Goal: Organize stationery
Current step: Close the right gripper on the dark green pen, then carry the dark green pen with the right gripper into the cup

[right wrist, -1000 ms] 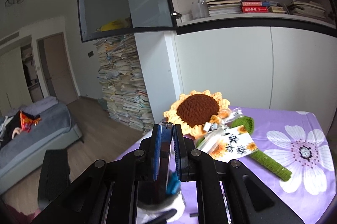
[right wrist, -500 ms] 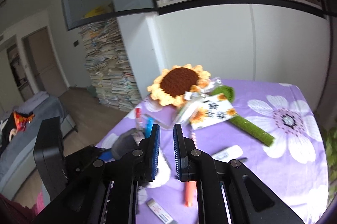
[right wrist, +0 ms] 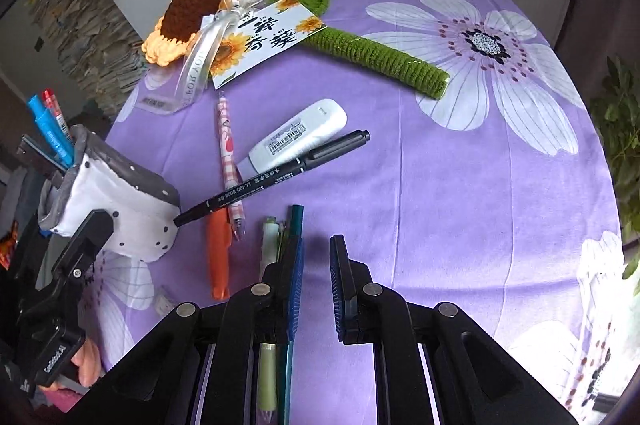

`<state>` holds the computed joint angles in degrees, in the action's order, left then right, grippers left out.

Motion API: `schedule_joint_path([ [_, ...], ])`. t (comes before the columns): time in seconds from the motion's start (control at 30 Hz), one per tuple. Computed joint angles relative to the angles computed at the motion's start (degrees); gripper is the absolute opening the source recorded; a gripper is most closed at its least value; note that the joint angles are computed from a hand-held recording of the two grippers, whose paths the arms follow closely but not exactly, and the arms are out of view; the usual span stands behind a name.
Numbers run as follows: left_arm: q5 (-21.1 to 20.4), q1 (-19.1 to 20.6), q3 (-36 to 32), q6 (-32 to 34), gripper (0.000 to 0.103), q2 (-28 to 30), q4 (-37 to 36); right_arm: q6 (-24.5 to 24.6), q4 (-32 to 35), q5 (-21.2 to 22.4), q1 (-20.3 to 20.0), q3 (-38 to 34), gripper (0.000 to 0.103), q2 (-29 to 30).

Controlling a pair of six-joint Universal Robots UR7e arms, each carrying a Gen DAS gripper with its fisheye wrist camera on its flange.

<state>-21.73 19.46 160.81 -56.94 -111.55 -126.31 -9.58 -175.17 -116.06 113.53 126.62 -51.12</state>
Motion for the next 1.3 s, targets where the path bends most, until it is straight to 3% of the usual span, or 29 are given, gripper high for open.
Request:
schedule_joint_path([
  [0.3, 0.0, -0.2, 0.3, 0.6, 0.07, -0.2, -0.6, -0.3, 1.1, -0.7, 0.8, -2.3, 0.012, 2.4],
  [0.57, 0.1, -0.4, 0.4, 0.7, 0.07, -0.7, -0.4, -3.0, 0.3, -6.9, 2.6, -2.3, 0.012, 3.6],
  [0.9, 0.2, -1.2, 0.1, -1.4, 0.07, -1.8, 2.9, -1.6, 1.9, -7.7, 1.0, -1.9, 0.012, 1.6],
  [1.17, 0.1, -1.4, 0.1, -1.9, 0.07, -2.0, 3.4, -4.0, 1.6, -11.7, 3.3, -3.5, 0.008, 4.5],
  [1.3, 0.1, -1.5, 0.0, -2.1, 0.07, -1.7, 3.6, -4.5, 0.3, -6.5, 3.2, -1.9, 0.007, 2.1],
])
